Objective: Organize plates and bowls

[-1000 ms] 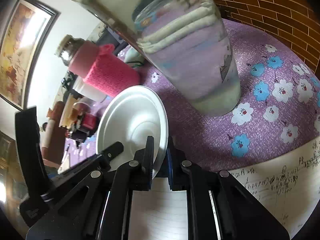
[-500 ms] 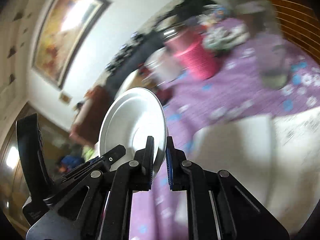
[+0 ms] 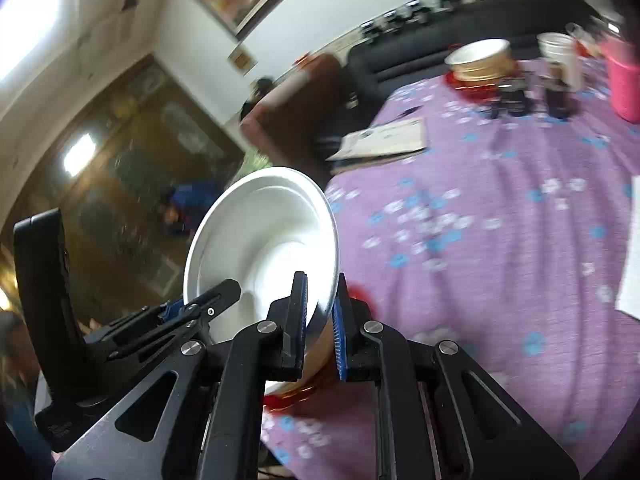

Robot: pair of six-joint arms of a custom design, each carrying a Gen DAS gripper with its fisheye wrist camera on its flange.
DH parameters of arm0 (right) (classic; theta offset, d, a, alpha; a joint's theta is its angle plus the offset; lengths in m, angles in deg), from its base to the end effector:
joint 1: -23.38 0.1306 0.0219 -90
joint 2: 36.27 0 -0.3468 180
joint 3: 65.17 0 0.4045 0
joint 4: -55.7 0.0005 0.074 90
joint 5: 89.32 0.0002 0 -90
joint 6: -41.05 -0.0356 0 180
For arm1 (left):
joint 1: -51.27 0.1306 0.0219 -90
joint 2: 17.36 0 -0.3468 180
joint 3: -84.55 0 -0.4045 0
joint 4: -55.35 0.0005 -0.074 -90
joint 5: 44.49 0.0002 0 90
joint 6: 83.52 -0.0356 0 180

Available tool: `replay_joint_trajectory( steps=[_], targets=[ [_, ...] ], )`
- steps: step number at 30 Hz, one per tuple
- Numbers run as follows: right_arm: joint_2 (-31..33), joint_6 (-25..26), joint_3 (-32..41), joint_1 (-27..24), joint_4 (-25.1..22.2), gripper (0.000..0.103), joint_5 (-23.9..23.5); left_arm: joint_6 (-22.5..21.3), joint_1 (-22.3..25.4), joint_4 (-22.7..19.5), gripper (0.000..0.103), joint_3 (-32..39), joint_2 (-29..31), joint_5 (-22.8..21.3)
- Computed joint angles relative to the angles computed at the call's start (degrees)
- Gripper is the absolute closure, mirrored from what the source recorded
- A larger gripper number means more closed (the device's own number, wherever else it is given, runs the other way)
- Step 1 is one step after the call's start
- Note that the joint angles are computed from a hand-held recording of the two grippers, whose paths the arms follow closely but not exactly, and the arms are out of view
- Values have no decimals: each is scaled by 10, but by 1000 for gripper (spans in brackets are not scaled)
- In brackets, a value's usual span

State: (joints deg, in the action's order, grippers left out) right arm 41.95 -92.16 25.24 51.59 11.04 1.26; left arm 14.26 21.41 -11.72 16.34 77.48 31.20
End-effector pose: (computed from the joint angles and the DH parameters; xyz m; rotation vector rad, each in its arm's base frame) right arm 0.3871 0.2067 0.4965 0.2965 2.2046 0.7036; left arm 0.4443 -0.2455 0.5107 0.3533 2.3832 0.0043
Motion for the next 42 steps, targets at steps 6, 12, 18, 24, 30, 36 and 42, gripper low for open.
replay_joint_trajectory(
  steps=[6, 12, 18, 24, 30, 36, 42],
  targets=[
    [56, 24, 45, 49, -33, 92, 31, 5, 37, 7, 84, -46, -18, 24],
    [96, 31, 71, 71, -60, 91, 54, 7, 60, 7, 83, -70, -18, 48],
    [126, 42, 95, 84, -80, 90, 83, 1, 72, 3, 79, -79, -15, 49],
    [122, 77, 98, 97, -79, 87, 165, -13, 67, 46, 37, -115, -42, -51],
    [56, 67, 32, 73, -8, 74, 158, -27, 53, 98, 33, -148, -87, -74],
    [6, 62, -21, 48, 18, 74, 135, -40, 4, 145, 23, -172, -117, -97],
    [-25, 90, -51, 51, 32, 74, 134, -18, -21, 153, 22, -182, -131, -124]
  ],
)
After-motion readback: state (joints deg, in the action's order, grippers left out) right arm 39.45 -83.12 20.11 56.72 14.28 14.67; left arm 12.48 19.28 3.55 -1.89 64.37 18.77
